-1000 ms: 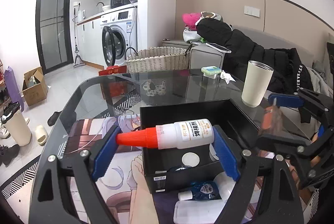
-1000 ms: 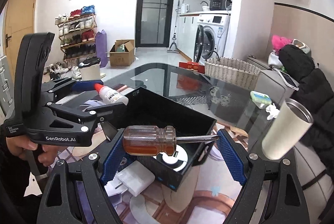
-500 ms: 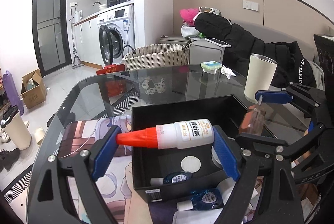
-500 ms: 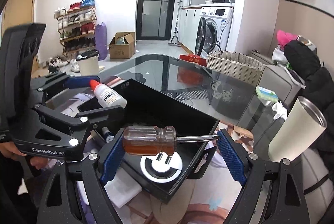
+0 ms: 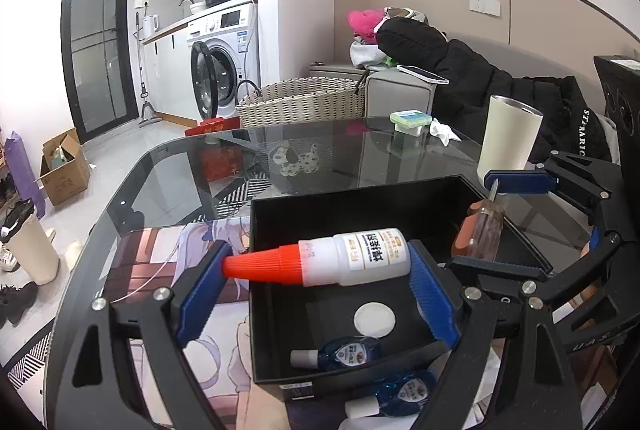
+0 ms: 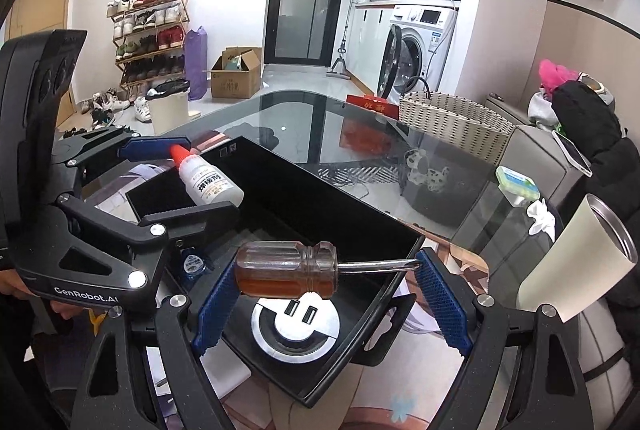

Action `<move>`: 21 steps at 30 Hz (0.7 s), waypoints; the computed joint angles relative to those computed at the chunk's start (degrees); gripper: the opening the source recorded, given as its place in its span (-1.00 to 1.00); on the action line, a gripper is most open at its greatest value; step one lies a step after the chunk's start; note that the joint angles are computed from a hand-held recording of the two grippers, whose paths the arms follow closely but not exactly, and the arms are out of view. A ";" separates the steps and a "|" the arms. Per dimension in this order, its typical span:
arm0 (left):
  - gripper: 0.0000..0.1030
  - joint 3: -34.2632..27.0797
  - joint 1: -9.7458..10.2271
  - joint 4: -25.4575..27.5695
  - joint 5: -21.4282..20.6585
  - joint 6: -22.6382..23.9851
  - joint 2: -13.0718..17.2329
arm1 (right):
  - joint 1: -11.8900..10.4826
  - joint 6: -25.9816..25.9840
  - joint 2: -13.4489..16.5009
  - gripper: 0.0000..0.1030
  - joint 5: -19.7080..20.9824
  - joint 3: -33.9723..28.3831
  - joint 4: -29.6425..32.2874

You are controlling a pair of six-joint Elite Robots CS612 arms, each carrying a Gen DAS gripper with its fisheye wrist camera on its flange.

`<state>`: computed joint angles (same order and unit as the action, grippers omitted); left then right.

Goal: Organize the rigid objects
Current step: 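Carry the screwdriver and glue bottle over the black box with both tools, then open both tools to drop the screwdriver and glue bottle into the box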

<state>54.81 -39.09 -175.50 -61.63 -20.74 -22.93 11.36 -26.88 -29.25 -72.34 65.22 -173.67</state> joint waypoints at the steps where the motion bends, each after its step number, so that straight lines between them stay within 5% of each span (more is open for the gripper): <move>1: 0.67 0.01 0.03 0.12 0.08 -0.07 0.00 | 0.06 -0.19 0.06 0.67 -0.11 -0.19 0.17; 13: 0.67 -0.33 0.13 0.30 -0.14 0.26 0.29 | -0.05 -1.09 -0.01 0.69 0.93 -0.60 0.94; 21: 0.70 0.67 0.21 0.81 -1.84 -0.83 -0.45 | -0.40 2.69 -1.52 0.97 -0.68 2.58 -3.11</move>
